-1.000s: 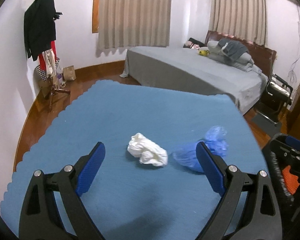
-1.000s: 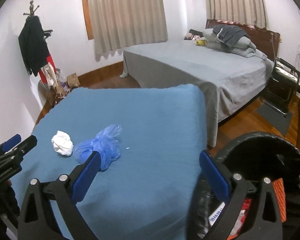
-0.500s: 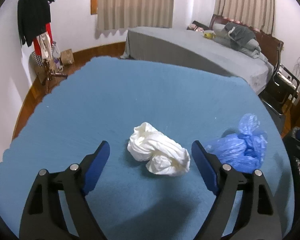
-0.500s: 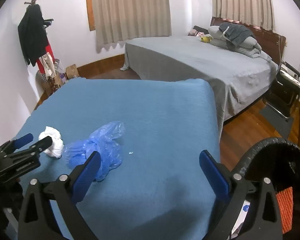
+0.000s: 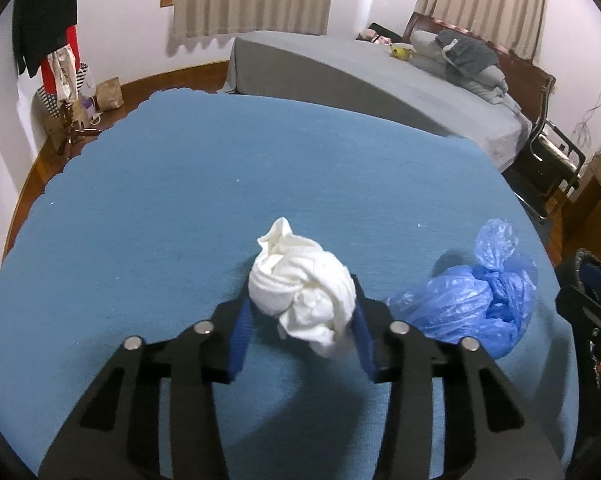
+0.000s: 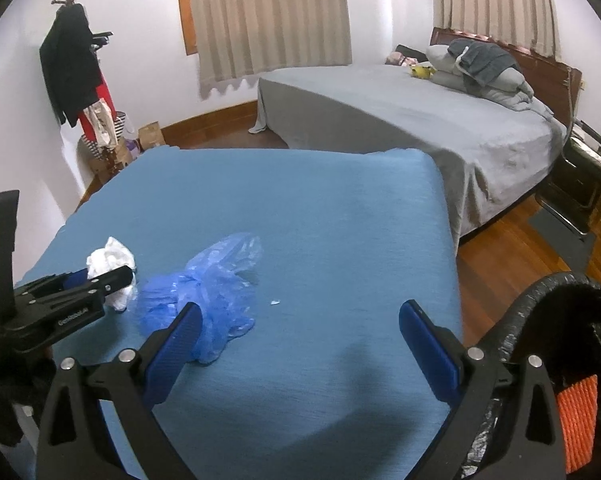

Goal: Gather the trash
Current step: 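Grasp the white tissue with the left tool while the right tool grasps the blue bag, then lift the white tissue and blue bag and carry both over the bin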

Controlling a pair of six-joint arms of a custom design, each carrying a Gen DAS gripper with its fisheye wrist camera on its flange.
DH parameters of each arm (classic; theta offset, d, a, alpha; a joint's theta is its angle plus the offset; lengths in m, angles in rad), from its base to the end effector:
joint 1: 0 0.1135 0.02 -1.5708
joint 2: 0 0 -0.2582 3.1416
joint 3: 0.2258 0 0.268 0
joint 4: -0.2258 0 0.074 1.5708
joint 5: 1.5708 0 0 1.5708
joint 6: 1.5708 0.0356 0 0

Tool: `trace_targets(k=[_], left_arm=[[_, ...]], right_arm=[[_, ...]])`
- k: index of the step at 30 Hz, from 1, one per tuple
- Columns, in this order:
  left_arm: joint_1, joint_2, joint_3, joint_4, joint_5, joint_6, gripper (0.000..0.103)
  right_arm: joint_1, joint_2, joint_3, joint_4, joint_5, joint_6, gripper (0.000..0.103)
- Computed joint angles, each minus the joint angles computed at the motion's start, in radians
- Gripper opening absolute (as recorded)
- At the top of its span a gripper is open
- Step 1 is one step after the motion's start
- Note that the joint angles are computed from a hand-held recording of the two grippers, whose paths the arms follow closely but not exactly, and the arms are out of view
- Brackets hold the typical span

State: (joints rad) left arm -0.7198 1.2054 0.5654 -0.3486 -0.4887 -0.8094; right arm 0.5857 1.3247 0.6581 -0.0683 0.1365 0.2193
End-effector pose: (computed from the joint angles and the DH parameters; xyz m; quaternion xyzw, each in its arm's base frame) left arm 0.1848 -0.1398 0.1587 -0.1110 0.9254 -0.0255 0.3614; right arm 0.2365 0.1510 0.1763 -0.1389 0.9016 0.1013 0.3970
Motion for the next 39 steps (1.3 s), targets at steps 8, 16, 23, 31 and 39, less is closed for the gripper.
trace_targets(k=[8, 16, 23, 31, 39], left_arm=[[-0.040, -0.158, -0.036, -0.124, -0.081, -0.063, 0.038], [-0.027, -0.295, -0.085, -0.253, -0.111, -0.109, 0.038], [-0.010, -0.349, -0.106, -0.289, -0.119, -0.118, 0.038], [-0.060, -0.338, -0.094, -0.311, -0.143, -0.164, 0.038], [-0.111, -0.341, -0.062, -0.350, -0.176, -0.188, 0.038]], right_arm=[[0.061, 0.051, 0.029, 0.024, 0.011, 0.028, 0.097], [0.123, 0.203, 0.123, 0.036, 0.035, 0.068, 0.097], [0.156, 0.306, 0.189, 0.015, 0.040, 0.063, 0.097], [0.134, 0.299, 0.183, 0.010, -0.090, 0.055, 0.065], [0.114, 0.248, 0.170, -0.008, -0.163, 0.029, 0.044]])
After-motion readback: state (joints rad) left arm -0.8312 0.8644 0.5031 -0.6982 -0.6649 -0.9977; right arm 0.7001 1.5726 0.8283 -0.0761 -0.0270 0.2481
